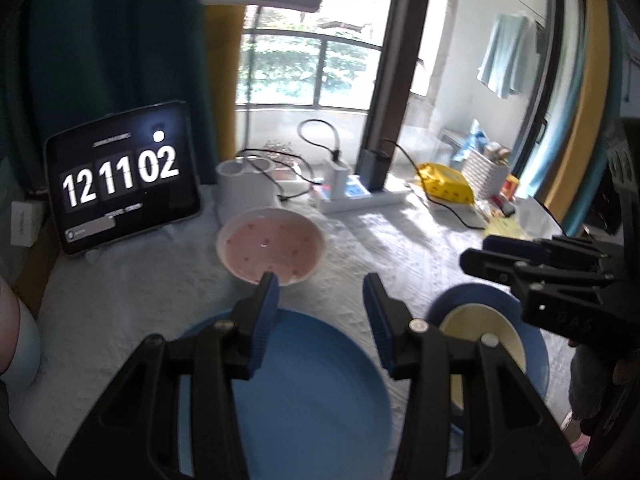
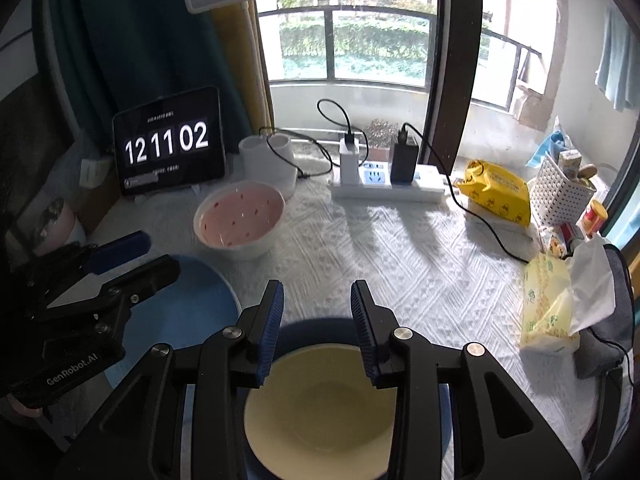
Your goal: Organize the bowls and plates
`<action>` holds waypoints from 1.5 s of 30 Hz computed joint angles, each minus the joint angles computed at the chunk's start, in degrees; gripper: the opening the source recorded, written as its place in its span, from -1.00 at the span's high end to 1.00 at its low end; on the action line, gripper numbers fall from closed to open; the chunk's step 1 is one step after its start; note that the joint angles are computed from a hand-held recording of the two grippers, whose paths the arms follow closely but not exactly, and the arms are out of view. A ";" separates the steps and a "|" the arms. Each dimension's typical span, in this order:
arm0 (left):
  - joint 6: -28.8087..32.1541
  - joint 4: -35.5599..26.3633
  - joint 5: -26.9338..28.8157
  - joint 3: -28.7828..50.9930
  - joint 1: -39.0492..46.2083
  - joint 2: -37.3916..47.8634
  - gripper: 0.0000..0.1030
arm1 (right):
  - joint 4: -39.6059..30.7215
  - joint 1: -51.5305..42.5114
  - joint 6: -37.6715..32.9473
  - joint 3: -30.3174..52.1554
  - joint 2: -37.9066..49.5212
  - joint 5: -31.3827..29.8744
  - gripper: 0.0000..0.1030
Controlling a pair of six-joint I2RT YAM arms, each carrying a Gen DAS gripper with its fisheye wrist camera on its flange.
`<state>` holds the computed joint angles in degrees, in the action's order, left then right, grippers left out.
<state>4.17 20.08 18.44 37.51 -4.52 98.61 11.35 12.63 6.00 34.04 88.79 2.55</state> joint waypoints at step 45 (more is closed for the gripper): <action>-2.55 -12.43 -0.99 31.92 6.96 29.80 -0.17 | -14.77 2.44 10.12 39.37 36.60 -5.04 0.29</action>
<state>1.61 7.65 17.45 69.43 2.44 128.40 -3.43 15.07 16.12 73.40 125.40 -2.49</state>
